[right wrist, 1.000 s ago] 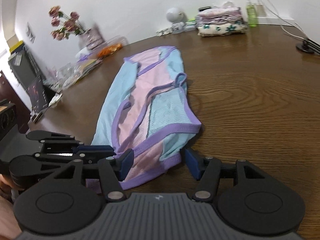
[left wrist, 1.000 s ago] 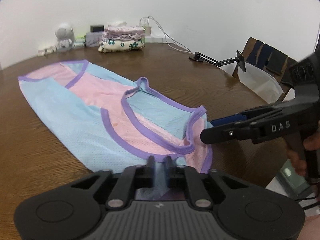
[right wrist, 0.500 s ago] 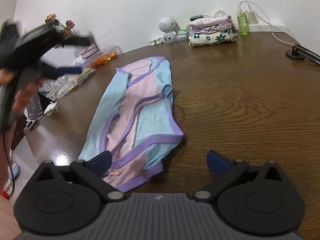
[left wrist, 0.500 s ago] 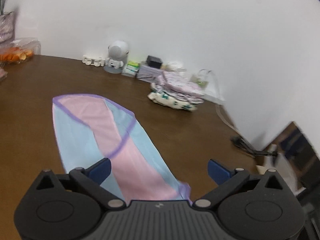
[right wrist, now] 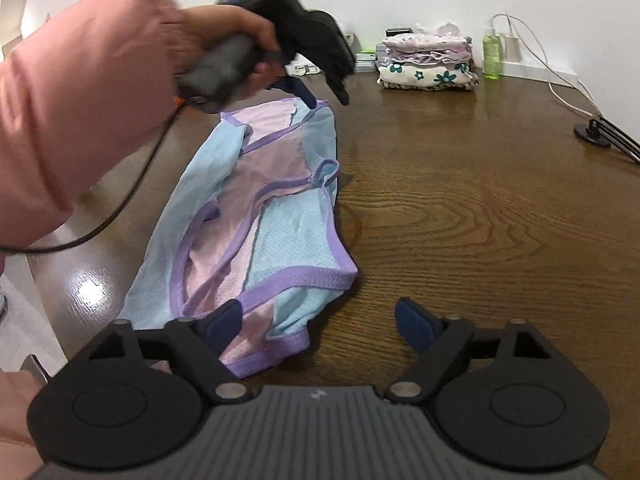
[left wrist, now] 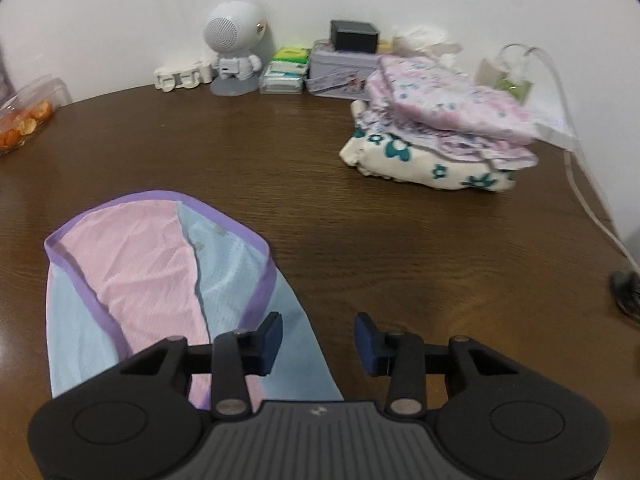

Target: Fold clothes

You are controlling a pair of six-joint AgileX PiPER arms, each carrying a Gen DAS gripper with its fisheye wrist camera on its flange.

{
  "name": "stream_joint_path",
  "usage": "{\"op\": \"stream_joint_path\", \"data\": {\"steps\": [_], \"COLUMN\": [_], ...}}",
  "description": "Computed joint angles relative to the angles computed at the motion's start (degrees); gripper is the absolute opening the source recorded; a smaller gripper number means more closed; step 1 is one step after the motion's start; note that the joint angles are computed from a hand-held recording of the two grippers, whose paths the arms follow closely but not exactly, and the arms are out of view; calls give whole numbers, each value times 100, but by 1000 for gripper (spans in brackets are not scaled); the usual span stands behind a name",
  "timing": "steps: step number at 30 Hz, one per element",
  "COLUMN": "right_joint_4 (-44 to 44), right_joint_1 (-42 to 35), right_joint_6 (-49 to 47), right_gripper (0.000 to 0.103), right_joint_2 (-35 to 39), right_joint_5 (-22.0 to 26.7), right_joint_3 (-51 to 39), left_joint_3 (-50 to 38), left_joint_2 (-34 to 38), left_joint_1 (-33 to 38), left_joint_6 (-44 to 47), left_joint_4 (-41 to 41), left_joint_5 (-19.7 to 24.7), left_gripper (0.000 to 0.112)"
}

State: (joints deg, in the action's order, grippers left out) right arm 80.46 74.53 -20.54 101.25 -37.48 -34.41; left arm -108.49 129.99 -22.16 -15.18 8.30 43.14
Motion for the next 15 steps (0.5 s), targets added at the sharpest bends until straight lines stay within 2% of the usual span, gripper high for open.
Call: {"op": "stream_joint_path", "data": {"steps": [3,4,5,9,12,13,14,15], "right_joint_4": [-614,-757,-831,-975,-1019,-1057,-1066,-1118], "right_joint_1": [-102,-124,-136,-156,-166,-172,-169,-173], "right_joint_6": [500,614,664,711,655,664,652,705], "right_gripper": [69,66,65,55,40,37,35,29], "right_joint_2": [-42,-49,-54,-58,-65,-70,-68,-69], "right_joint_5": [60,65,68,92,195,231,261,290], "right_joint_3": [165,204,226,247,216,214,201,202], "left_joint_3": [-676,-765,-631,-513,-385,-309,-238,-143], "left_joint_2": [462,552,509,448,393,362,330,287], "left_joint_1": [-83,-93,-119,-144,-168,-178,-174,-152], "left_joint_6": [-242,-282,-387,-528,-602,-679,-737,-803], "left_joint_4": [289,346,488,542,558,615,638,646], "left_joint_5": [453,512,359,273,135,64,3,-79], "left_gripper": [36,39,40,37,25,17,12,10]}}
